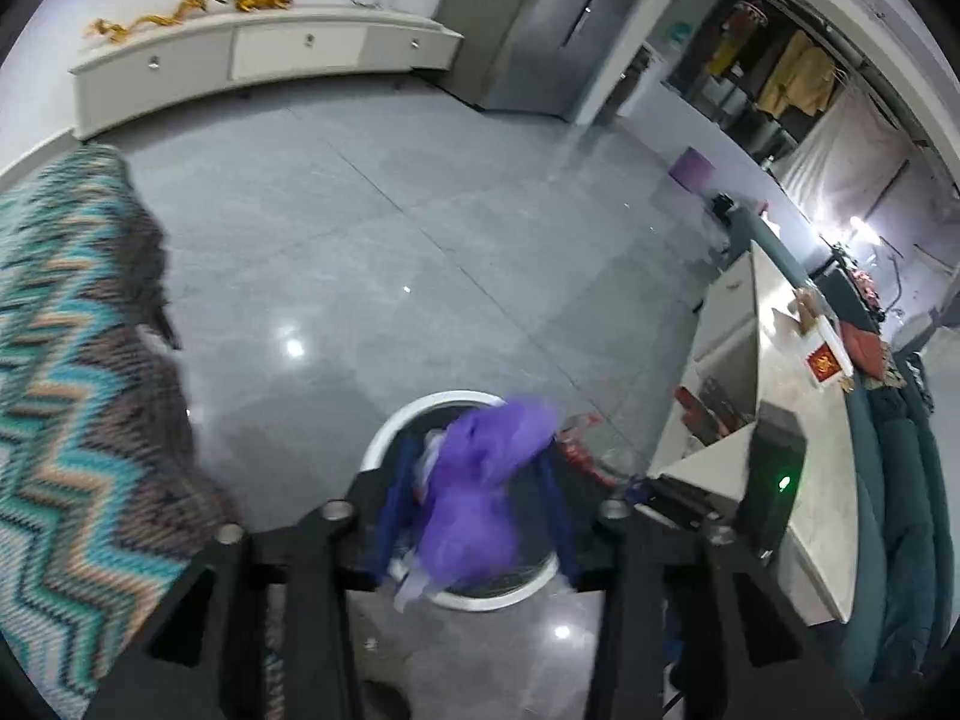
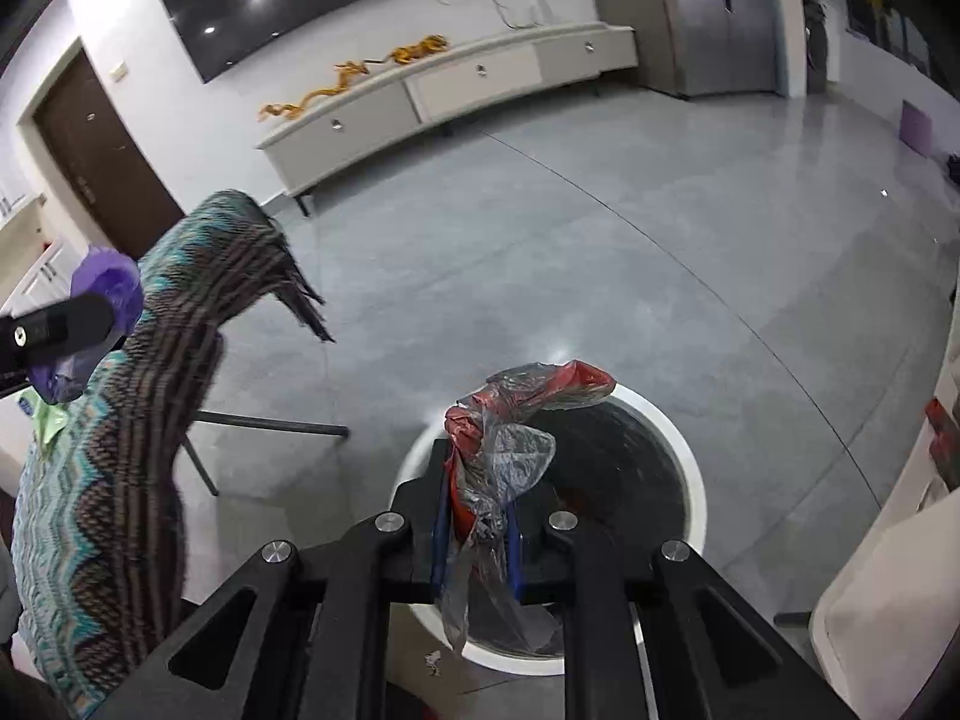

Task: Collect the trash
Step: 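Drop both held items into the trash bin by opening both grippers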

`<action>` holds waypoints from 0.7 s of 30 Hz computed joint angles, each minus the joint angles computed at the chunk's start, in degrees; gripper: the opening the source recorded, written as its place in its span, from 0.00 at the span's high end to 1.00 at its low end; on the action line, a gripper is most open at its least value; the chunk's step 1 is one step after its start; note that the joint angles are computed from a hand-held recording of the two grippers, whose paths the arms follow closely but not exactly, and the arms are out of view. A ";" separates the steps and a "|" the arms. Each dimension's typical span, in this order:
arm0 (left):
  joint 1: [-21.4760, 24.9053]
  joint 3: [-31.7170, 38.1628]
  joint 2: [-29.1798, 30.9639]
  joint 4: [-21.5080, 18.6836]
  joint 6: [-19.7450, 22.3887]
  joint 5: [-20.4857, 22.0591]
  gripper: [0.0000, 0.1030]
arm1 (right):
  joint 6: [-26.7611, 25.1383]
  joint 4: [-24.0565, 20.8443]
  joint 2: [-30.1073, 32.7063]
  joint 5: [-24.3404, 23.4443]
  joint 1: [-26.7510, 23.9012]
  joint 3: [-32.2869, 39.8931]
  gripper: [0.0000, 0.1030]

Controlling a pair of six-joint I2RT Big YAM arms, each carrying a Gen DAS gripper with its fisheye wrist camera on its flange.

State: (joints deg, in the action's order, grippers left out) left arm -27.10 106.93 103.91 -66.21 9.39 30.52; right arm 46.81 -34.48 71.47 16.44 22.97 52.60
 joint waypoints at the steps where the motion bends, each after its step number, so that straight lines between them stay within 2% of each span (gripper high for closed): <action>1: -0.52 0.33 0.39 0.24 -0.46 0.11 0.47 | 0.36 -0.16 -0.21 0.06 -0.27 -0.39 0.78; 3: -1.31 1.11 1.02 0.20 -0.86 0.38 0.43 | 1.18 -0.18 -0.79 0.21 -0.57 -1.16 0.56; 4: -1.60 1.43 1.18 -0.06 -0.74 0.54 0.43 | 1.47 -0.10 -1.14 0.24 -0.75 -1.65 0.54; 13: 0.19 -1.30 -2.32 1.67 1.68 0.49 0.43 | 4.51 -1.93 -3.68 2.43 -0.45 -2.68 0.54; 21: 6.20 -6.34 -8.48 4.96 4.16 0.68 0.44 | 2.87 -3.97 -3.22 5.85 3.10 2.66 0.54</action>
